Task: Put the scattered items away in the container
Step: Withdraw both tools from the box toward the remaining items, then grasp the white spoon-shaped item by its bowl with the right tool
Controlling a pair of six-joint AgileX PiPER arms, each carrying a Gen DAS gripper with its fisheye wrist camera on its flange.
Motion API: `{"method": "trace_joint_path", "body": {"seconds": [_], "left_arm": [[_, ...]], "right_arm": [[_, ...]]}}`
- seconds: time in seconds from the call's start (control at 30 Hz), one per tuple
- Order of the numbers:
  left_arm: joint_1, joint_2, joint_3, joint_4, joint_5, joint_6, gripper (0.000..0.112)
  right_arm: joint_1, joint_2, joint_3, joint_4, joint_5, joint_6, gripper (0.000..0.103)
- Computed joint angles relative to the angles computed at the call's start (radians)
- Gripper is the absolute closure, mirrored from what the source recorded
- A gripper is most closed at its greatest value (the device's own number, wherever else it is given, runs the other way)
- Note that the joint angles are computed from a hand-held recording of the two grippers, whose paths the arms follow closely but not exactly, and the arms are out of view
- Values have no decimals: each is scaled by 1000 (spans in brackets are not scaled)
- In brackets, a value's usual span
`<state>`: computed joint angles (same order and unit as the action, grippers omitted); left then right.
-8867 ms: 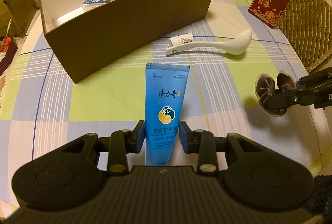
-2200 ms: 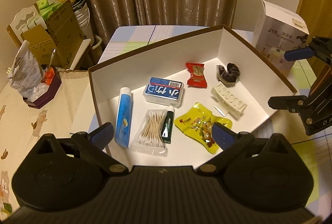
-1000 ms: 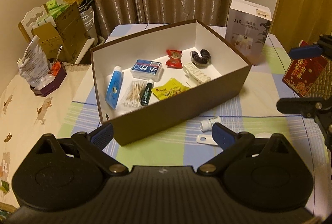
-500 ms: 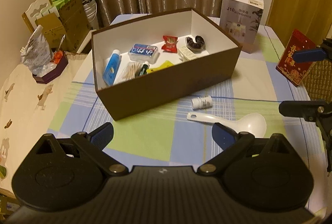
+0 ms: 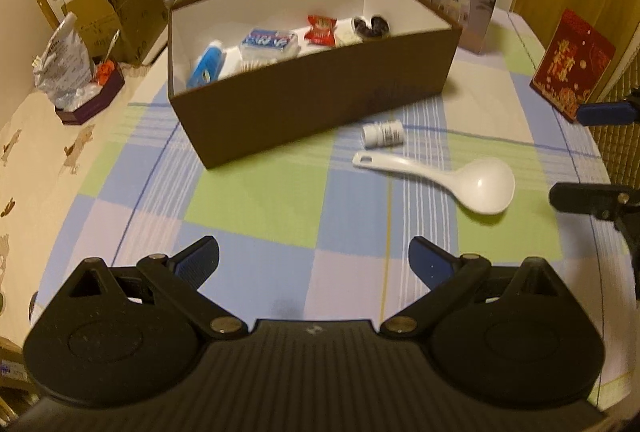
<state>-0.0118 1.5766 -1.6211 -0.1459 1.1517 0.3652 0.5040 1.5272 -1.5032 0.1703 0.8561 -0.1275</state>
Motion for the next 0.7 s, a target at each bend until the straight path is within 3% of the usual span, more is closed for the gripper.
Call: {"method": "trace_joint_path", "body": {"seconds": [0.33,0.7], "left_arm": [[33,-2,68,-8,-33,47,13],[53,53,53,-32,-52,108,14]], "right_arm": [[-15,-57,177,-53,-54,173,0],[-15,-74,253,-110,-38,377,0]]}}
